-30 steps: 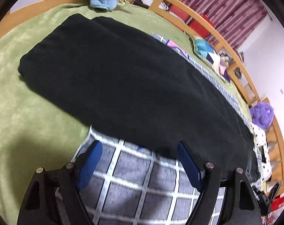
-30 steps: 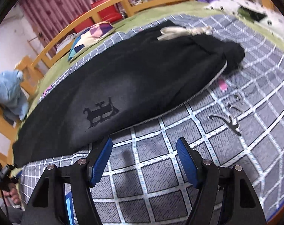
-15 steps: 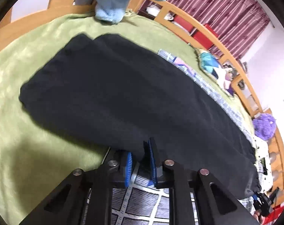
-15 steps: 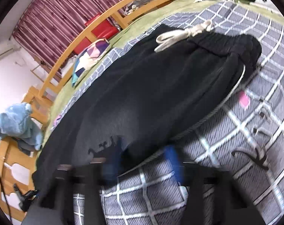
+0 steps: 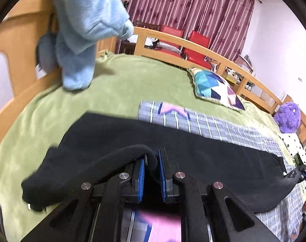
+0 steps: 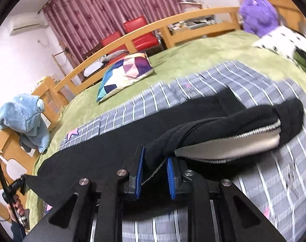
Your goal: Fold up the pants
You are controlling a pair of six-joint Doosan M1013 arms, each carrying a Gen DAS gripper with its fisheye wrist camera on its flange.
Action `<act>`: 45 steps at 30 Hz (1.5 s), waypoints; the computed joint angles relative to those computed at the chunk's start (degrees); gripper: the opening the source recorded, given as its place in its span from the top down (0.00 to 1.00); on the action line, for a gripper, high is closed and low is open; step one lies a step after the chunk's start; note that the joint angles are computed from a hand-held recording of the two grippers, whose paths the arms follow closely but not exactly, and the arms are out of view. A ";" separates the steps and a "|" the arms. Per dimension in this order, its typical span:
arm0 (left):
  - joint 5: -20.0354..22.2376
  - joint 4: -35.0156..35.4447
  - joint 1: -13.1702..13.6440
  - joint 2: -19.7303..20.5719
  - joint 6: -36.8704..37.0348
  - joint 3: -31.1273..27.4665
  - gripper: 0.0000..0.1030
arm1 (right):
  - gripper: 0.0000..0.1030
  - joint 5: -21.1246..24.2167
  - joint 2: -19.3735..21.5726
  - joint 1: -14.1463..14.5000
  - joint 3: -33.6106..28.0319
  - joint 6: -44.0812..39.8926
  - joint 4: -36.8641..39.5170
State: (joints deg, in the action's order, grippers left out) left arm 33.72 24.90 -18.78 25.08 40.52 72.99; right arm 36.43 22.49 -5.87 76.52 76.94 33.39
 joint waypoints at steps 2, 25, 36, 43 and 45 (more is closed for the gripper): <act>2.05 1.66 0.32 3.45 1.25 -5.17 0.87 | 0.80 1.48 3.51 0.27 -5.42 0.98 -1.47; 8.02 -1.03 -0.03 0.70 0.06 0.11 0.24 | 0.36 2.75 5.81 2.49 -4.36 12.31 -17.00; -9.53 -30.45 2.36 -3.19 8.39 15.43 0.26 | 0.36 -0.47 -1.46 -1.82 12.54 7.95 -3.82; -16.84 -32.32 4.95 -1.31 3.51 15.40 0.26 | 0.30 -4.32 0.30 -4.20 12.82 -1.08 12.53; -16.94 -28.98 5.20 -0.64 0.05 14.46 0.27 | 0.30 -4.75 1.59 -4.50 11.54 -1.58 15.00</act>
